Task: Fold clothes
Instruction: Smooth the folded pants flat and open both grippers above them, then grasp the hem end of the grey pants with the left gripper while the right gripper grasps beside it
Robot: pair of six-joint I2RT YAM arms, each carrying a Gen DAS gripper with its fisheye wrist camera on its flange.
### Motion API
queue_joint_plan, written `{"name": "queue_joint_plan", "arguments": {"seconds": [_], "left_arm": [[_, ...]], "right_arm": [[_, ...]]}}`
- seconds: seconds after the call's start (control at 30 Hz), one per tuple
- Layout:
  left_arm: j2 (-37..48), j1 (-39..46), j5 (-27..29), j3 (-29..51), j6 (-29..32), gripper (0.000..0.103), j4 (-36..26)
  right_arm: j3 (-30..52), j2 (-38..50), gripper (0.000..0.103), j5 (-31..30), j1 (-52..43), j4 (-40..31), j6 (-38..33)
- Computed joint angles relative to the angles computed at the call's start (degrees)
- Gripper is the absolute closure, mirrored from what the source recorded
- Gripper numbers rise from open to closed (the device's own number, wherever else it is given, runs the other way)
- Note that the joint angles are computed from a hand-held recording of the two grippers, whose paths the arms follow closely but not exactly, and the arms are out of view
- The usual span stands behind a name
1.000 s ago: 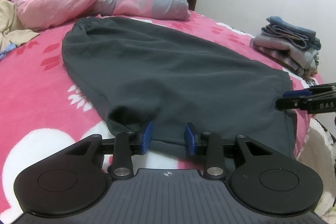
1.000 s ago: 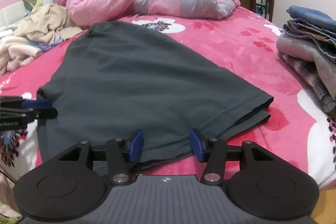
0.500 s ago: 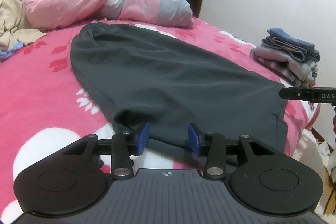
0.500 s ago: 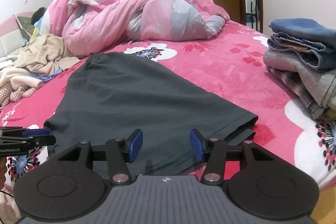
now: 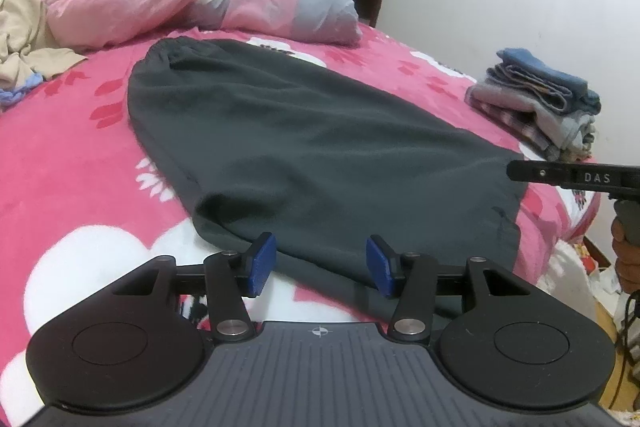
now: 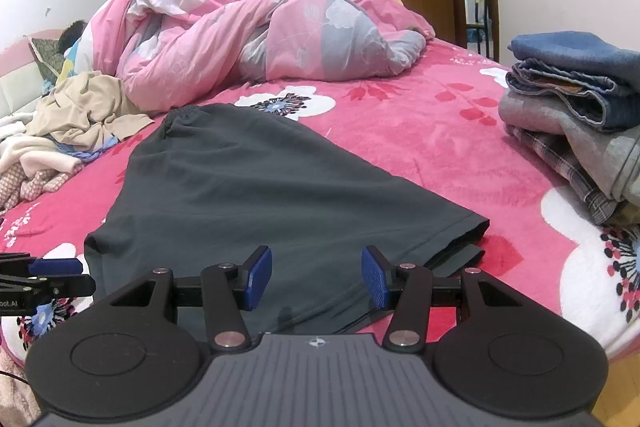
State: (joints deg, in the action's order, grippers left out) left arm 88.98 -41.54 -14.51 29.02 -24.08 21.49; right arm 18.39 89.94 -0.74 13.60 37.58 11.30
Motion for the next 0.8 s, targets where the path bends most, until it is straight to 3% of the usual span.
{"name": "queue_joint_plan", "arguments": {"seconds": [0.57,0.63,0.8], "left_arm": [[-2.81,-2.46,1.20,-1.67,-5.72,0.052,-3.33],[-4.53,-2.22,3.33,-3.62,-6.22,0.050,-2.07],[-5.52,0.88,17.32,-7.73,-7.63,0.044,3.50]], "right_arm": [[-1.24,-0.61,0.050,-0.56,-0.75,1.23,1.26],[-1.81,-1.04,0.050,-1.62,-1.86,1.79,2.02],[-2.76,-3.00,0.050,-7.31,-8.34,-0.17,3.59]]}}
